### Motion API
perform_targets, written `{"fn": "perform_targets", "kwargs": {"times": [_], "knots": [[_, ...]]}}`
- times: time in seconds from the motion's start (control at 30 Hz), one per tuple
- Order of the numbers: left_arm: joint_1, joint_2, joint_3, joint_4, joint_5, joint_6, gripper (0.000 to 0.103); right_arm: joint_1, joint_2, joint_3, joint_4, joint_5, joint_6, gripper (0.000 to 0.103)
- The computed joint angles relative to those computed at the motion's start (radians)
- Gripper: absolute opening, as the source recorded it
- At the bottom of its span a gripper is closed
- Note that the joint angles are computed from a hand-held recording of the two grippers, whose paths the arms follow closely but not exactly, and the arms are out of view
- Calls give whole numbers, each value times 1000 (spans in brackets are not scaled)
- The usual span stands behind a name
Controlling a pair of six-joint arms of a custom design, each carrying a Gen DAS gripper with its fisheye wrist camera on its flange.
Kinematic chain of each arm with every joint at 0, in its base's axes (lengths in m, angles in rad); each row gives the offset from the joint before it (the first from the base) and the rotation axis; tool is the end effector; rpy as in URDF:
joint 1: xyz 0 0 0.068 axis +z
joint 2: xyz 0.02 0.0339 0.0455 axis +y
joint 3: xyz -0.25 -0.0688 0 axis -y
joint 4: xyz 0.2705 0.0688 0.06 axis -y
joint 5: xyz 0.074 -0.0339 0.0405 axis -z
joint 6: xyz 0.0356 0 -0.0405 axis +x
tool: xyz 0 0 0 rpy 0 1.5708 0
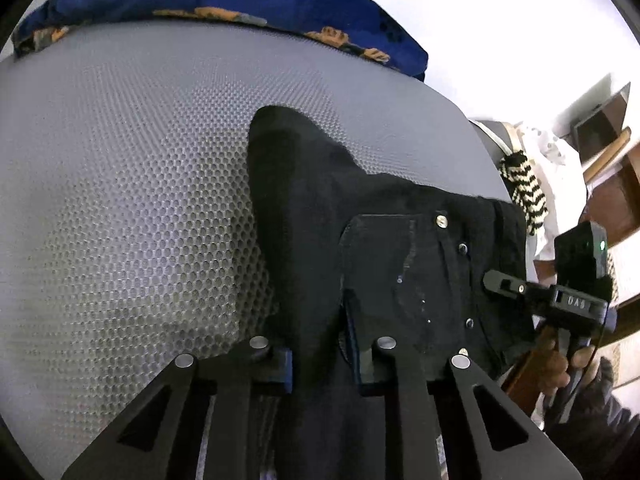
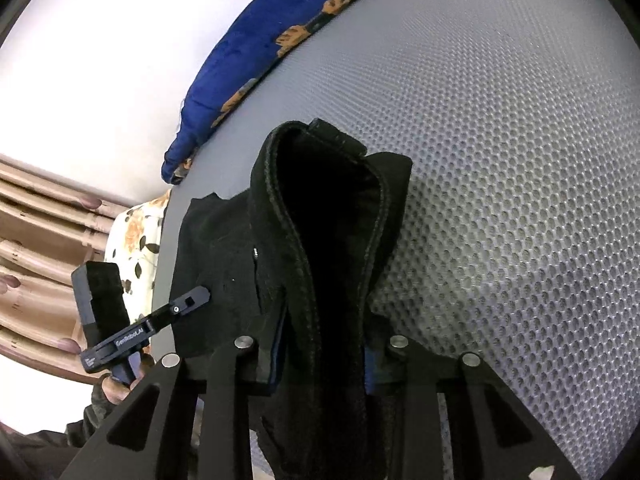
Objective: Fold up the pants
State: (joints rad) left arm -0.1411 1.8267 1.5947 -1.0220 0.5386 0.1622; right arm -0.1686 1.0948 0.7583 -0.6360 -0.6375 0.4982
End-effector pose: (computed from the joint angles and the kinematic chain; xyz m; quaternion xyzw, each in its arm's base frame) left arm 0.3864 -0.0733 0.2522 0.1853 0.9346 -0.2611 0.1548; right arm 0.2386 -0.0191 0.2182 0.2097 0.8877 0.3413 0.2269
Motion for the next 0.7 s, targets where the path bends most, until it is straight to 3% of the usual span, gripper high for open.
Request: {"fn": "perform_targets", "kwargs": {"times": [0.23,0.7], "knots": [[44,-57,-37,-12,9,34,19,170,50,59,67,87,140,24],[144,-66,4,-49,45,74,19,377,288,264,181,173,263,22]]}}
